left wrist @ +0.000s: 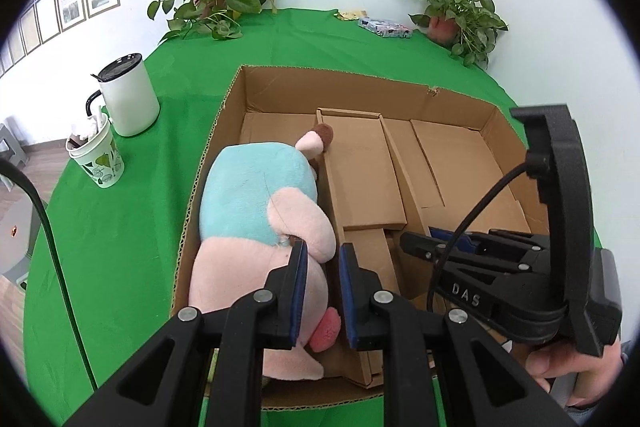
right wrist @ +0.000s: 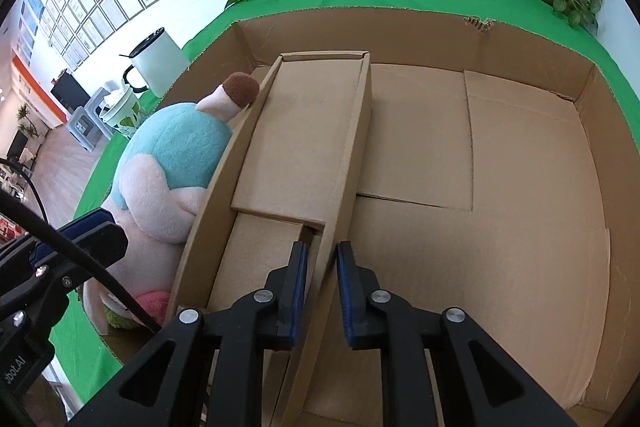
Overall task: Organize objects
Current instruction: 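Lower the cardboard insert into the box beside the plush pig, open left tool, then withdraw both tools from the box and move toward the white hair dryer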
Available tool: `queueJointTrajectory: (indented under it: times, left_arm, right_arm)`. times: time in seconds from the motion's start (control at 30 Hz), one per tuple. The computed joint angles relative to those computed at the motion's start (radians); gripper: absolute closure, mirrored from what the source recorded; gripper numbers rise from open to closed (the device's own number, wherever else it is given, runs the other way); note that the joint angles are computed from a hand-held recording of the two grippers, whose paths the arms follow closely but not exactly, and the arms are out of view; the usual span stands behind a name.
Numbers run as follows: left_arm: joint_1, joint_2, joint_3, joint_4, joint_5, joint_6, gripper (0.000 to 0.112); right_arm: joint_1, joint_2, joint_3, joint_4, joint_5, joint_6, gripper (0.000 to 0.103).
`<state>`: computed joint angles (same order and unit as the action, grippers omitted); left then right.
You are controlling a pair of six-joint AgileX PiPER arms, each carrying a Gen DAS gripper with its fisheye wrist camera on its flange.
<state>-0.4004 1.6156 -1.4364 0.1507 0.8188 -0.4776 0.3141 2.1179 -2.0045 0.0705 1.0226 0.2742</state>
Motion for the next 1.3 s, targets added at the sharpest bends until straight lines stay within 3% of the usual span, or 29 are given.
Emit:
queueJointTrajectory:
  times: [0.1, 0.17, 0.33, 0.4, 0.47, 0.57, 0.63, 0.73, 0.83, 0.9, 0.93, 0.97, 1.0, 1.07, 1.1, 1.13, 1.2, 1.23, 1.3]
  left_arm:
    - [-0.005, -0.034, 0.039, 0.027, -0.018, -0.021, 0.096]
    - [-0.015, -0.063, 0.069, 0.058, -0.030, -0.052, 0.096]
    - [-0.052, -0.175, 0.177, 0.172, -0.084, -0.153, 0.093]
    - [-0.095, -0.228, 0.230, 0.271, -0.097, -0.250, 0.078]
    - [-0.169, -0.285, 0.295, 0.427, -0.097, -0.414, 0.049]
    - [-0.279, -0.343, 0.360, 0.594, -0.072, -0.568, 0.041]
    - [-0.356, -0.368, 0.387, 0.683, -0.032, -0.644, 0.039]
    - [-0.454, -0.395, 0.413, 0.772, 0.029, -0.747, 0.037]
    - [-0.519, -0.411, 0.426, 0.803, 0.086, -0.812, 0.037]
    - [-0.572, -0.422, 0.441, 0.839, 0.133, -0.868, 0.037]
    - [-0.597, -0.429, 0.451, 0.858, 0.153, -0.894, 0.037]
    - [-0.621, -0.442, 0.464, 0.872, 0.161, -0.917, 0.039]
    - [-0.636, -0.453, 0.473, 0.870, 0.160, -0.923, 0.045]
    - [-0.640, -0.456, 0.463, 0.810, 0.149, -0.874, 0.106]
    - [-0.654, -0.449, 0.455, 0.795, 0.170, -0.870, 0.110]
    - [-0.665, -0.445, 0.455, 0.799, 0.185, -0.882, 0.109]
    - [-0.709, -0.441, 0.461, 0.830, 0.229, -0.930, 0.109]
    - [-0.733, -0.434, 0.459, 0.846, 0.261, -0.953, 0.103]
    - [-0.759, -0.407, 0.443, 0.860, 0.323, -0.971, 0.055]
  right_arm:
    - [-0.009, -0.060, 0.065, 0.002, -0.028, 0.000, 0.086]
    - [-0.005, -0.101, 0.094, -0.016, -0.034, 0.018, 0.070]
    - [0.017, -0.331, 0.335, -0.099, -0.142, 0.052, 0.045]
    - [0.018, -0.435, 0.444, -0.096, -0.192, 0.063, 0.035]
    - [0.032, -0.540, 0.550, -0.085, -0.243, 0.085, 0.026]
    - [0.073, -0.688, 0.691, -0.128, -0.293, 0.129, 0.016]
    - [0.146, -0.758, 0.753, -0.259, -0.295, 0.223, 0.014]
    - [0.286, -0.865, 0.845, -0.498, -0.247, 0.416, 0.014]
    - [0.388, -0.953, 0.906, -0.596, -0.201, 0.526, 0.018]
    - [0.441, -1.010, 0.939, -0.642, -0.171, 0.593, 0.034]
    - [0.469, -1.027, 0.948, -0.677, -0.142, 0.629, 0.059]
    - [0.521, -1.037, 0.949, -0.738, -0.076, 0.691, 0.076]
    - [0.556, -1.042, 0.952, -0.780, -0.029, 0.731, 0.076]
    - [0.600, -1.071, 0.976, -0.811, -0.003, 0.773, 0.076]
    - [0.611, -1.090, 0.987, -0.808, 0.003, 0.780, 0.076]
    - [0.627, -1.111, 1.000, -0.808, 0.010, 0.792, 0.073]
    - [0.672, -1.137, 1.014, -0.832, 0.055, 0.839, 0.037]
    - [0.689, -1.151, 1.025, -0.848, 0.065, 0.861, 0.011]
    - [0.749, -1.189, 1.060, -0.911, 0.094, 0.930, 0.008]
